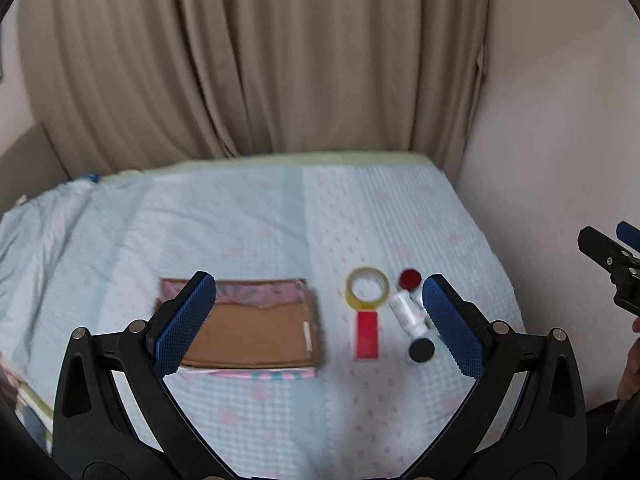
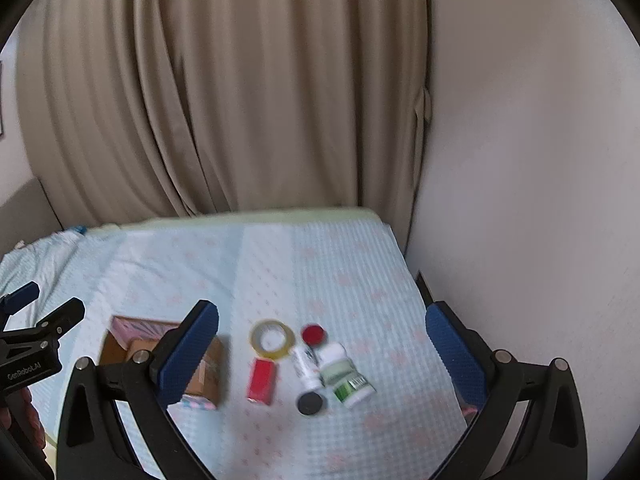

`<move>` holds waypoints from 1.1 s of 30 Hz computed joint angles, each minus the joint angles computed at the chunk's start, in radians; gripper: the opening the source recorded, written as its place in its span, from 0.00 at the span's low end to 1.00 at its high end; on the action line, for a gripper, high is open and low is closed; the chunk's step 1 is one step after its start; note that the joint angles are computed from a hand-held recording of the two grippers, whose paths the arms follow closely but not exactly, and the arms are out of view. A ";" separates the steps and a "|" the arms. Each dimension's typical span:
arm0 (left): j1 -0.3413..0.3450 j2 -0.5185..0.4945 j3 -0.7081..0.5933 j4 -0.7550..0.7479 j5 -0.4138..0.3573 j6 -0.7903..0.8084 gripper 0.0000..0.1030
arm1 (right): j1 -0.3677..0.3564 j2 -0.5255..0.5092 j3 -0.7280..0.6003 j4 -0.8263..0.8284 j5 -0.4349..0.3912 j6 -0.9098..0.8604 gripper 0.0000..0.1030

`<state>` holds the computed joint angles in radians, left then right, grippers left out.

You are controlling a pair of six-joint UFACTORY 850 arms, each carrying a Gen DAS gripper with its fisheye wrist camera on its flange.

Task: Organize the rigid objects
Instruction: 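Lower the left tool onto the red block while the right tool reaches the pale green jar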

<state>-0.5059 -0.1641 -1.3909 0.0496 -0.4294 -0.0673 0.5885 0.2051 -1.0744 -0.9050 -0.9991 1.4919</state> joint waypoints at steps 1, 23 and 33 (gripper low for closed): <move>-0.012 -0.034 -0.020 0.006 -0.017 -0.006 0.99 | -0.041 0.007 0.027 0.026 0.047 -0.030 1.00; -0.102 -0.729 -0.465 -0.040 -0.367 0.010 0.95 | -0.514 -0.482 0.046 0.900 0.393 -1.105 1.00; -0.096 -0.838 -0.529 -0.031 -0.404 0.010 0.83 | -0.543 -0.692 -0.063 1.037 0.323 -1.358 0.94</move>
<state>-0.6020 -1.0024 -1.9200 0.0185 -0.8337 -0.0569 0.0451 -0.4869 -1.1374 0.1325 -0.6759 0.1340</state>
